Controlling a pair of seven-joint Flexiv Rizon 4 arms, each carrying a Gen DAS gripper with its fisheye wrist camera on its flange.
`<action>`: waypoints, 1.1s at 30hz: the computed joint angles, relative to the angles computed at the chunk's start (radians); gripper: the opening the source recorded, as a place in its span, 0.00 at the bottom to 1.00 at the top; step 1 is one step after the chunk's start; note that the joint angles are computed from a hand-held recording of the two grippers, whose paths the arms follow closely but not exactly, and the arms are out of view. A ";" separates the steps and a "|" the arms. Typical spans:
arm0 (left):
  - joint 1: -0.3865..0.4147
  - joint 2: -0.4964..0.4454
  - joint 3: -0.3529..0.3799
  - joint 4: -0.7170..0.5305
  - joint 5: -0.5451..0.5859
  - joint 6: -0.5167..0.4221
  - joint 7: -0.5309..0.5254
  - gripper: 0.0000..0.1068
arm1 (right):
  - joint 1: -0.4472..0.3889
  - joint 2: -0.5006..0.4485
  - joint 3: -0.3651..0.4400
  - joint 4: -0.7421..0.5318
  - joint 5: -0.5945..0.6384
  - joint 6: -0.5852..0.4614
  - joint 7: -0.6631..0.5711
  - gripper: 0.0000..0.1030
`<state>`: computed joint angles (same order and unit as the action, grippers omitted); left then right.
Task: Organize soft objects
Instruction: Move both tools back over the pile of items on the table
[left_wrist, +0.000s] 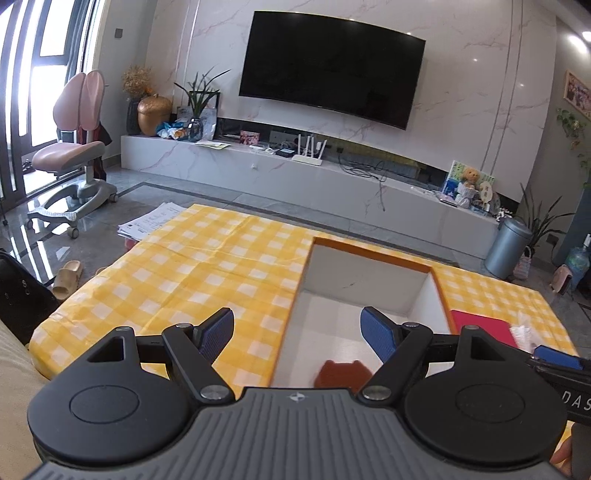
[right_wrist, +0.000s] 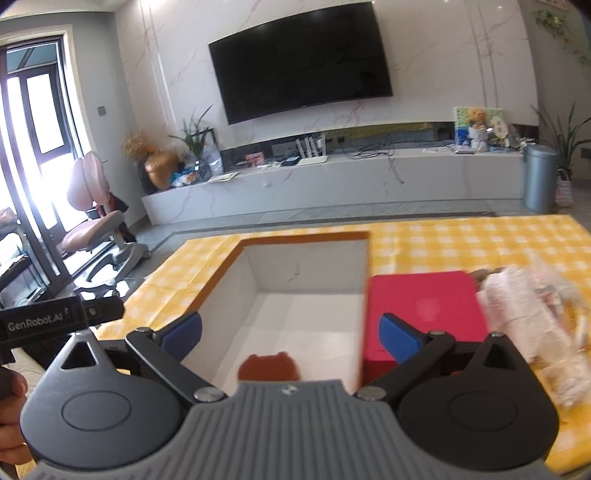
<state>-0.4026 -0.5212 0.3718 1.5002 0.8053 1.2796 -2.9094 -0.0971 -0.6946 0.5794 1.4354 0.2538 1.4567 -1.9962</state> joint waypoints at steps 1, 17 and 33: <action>0.004 0.004 -0.008 0.002 0.002 0.017 0.011 0.86 | 0.020 0.021 -0.041 0.021 -0.014 0.020 0.009 0.97; -0.043 -0.082 -0.089 -0.186 -0.043 0.031 0.128 0.86 | -0.005 0.089 -0.324 0.037 -0.144 -0.050 0.263 0.97; -0.044 -0.367 -0.221 -0.457 -0.358 -0.041 0.615 0.86 | -0.235 -0.117 -0.152 -0.140 -0.085 -0.088 0.294 0.96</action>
